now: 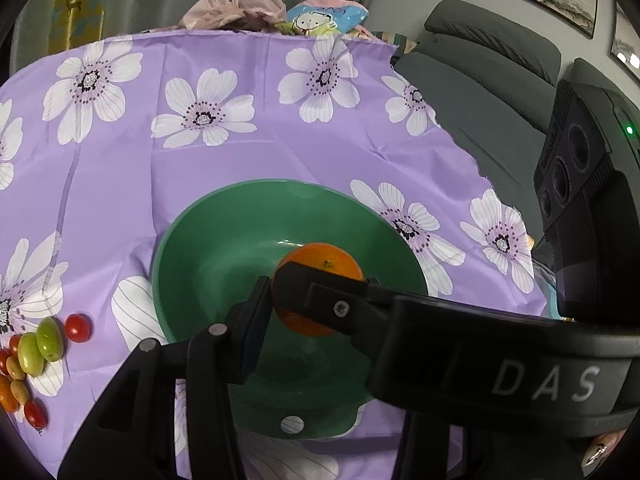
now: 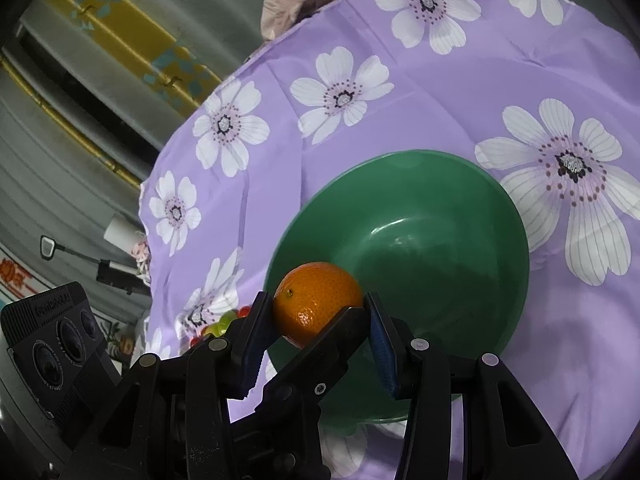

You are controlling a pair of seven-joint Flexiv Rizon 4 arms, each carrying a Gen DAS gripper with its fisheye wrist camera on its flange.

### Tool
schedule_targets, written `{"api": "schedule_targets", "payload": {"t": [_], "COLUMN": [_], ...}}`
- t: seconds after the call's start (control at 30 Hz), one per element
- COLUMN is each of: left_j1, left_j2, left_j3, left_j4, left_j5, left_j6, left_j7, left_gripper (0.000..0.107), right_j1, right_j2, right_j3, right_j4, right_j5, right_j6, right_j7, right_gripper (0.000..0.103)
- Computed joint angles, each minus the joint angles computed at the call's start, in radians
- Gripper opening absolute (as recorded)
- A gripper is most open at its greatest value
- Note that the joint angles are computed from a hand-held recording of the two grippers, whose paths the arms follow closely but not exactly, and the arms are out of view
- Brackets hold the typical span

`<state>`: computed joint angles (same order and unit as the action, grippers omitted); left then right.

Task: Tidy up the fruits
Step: 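Carry the orange in the right gripper over the green bowl, then open the right gripper to drop the orange into the green bowl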

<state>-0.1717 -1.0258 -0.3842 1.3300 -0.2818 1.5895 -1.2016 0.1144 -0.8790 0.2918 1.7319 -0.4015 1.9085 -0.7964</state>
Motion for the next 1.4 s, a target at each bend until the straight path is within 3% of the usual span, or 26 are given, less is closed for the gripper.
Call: {"api": "schedule_targets", "payload": {"t": [0.9, 1.2, 1.4], "left_j1": [0.000, 0.000, -0.039], "left_j2": [-0.047, -0.059, -0.067], "left_j3": [-0.013, -0.018, 0.042], "left_j4": [-0.067, -0.082, -0.113], "left_j5": [-0.052, -0.072, -0.077], "left_j6": [-0.091, -0.101, -0.104], "left_j7": [0.035, 0.052, 0.013], "left_gripper": [0.046, 0.046, 0.047], "right_j1": [0.006, 0.055, 0.099], "right_j2": [-0.017, -0.007, 0.000], "right_j3": [0.006, -0.042, -0.089], "right_j4": [-0.048, -0.065, -0.069], "right_j5": [0.062, 0.123, 0.157], "right_j6": [-0.098, -0.132, -0.141], "right_j7": [0.003, -0.014, -0.018], "right_gripper": [0.049, 0.049, 0.049]}}
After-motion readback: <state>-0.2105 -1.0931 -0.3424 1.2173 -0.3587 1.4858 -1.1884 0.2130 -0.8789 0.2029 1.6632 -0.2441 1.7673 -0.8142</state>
